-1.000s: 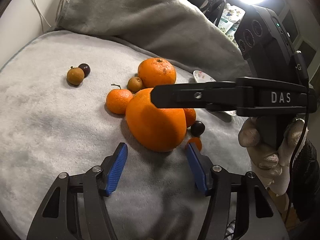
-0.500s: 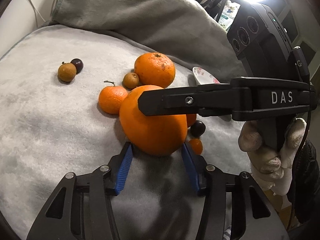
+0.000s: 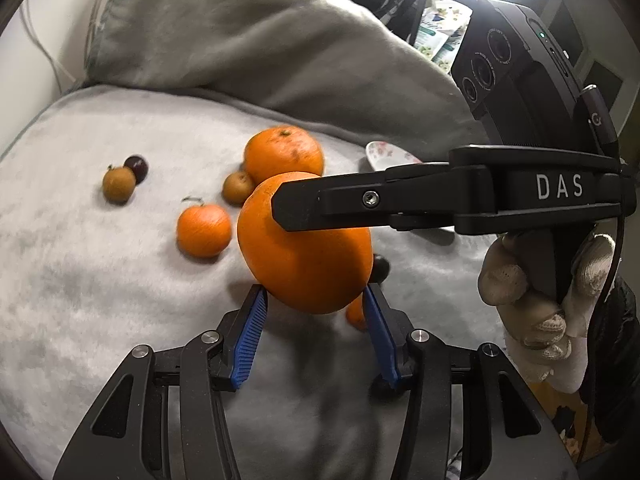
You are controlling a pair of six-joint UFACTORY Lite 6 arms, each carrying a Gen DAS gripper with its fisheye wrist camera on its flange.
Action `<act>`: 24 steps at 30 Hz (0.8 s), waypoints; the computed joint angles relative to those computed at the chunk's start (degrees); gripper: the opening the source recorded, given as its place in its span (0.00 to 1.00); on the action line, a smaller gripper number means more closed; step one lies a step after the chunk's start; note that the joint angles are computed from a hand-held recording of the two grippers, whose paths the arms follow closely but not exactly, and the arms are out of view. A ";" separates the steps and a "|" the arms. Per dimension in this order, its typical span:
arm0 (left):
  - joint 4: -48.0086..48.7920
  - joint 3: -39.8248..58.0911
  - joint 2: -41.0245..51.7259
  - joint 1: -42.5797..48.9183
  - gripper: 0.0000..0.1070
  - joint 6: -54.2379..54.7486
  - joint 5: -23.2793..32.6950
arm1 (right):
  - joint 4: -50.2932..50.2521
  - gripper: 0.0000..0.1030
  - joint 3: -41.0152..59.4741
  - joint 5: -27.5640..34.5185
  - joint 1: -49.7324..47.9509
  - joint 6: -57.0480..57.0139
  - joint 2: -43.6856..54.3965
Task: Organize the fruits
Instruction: 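Lift the large orange with the left tool and carry it to the plate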
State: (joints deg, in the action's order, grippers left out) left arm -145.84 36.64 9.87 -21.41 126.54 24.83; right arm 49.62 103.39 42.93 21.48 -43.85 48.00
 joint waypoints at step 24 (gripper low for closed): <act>17.92 34.06 21.20 -10.53 0.45 -17.93 -6.53 | 8.53 0.63 -16.49 -0.70 -19.08 -13.06 -14.05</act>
State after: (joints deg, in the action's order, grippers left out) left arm -127.92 70.70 31.07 -31.94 108.61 18.30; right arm 58.16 86.90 42.23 2.40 -56.90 33.95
